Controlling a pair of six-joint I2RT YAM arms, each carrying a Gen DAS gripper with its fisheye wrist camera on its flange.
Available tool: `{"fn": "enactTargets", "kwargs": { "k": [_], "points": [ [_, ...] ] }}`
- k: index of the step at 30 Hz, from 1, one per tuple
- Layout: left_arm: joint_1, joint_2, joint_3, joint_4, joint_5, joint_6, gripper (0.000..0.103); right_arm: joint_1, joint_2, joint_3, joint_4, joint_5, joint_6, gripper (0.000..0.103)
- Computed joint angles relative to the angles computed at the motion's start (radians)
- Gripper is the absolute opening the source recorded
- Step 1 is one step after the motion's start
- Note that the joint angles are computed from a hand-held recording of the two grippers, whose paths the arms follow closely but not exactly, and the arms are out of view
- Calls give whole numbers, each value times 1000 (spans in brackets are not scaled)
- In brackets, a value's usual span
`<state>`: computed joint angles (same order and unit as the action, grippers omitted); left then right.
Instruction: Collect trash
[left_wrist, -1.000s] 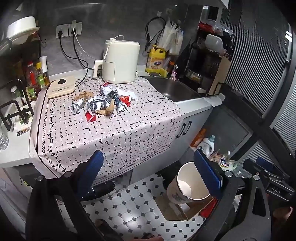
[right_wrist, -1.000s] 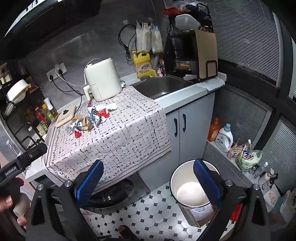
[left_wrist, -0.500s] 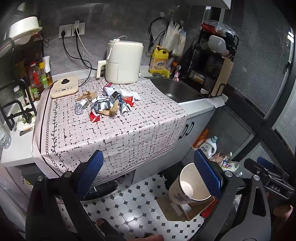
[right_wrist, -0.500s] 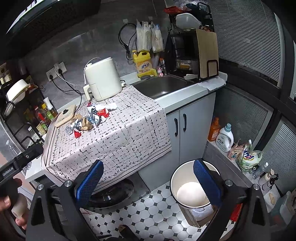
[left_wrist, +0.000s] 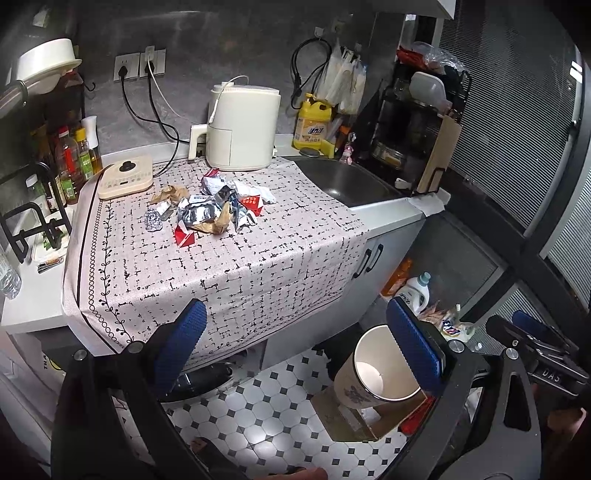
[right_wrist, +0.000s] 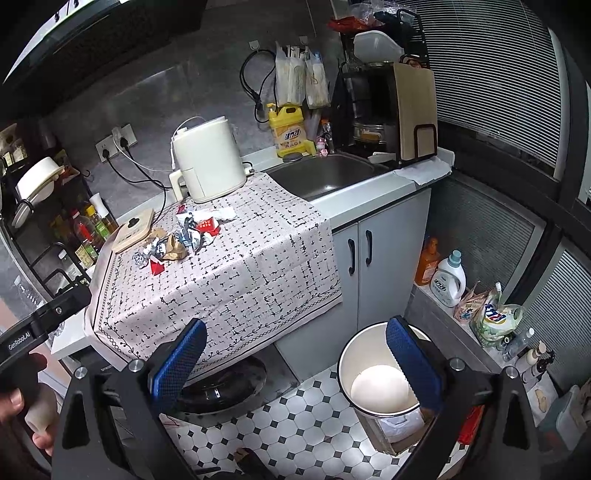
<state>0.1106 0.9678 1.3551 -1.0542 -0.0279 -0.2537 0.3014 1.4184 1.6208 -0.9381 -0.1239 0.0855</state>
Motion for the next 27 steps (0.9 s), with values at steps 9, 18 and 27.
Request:
{"fn": "enactTargets", "kwargs": {
  "k": [9, 18, 27],
  "points": [
    [-44, -14, 8, -17, -45, -34, 97, -28, -16, 2, -14, -29, -26, 95],
    [-93, -19, 13, -30, -99, -73, 97, -36, -17, 10, -21, -48, -51, 95],
    [-118, -9, 37, -50, -123, -91, 97, -68, 0, 36, -38, -79, -64, 95]
  ]
}}
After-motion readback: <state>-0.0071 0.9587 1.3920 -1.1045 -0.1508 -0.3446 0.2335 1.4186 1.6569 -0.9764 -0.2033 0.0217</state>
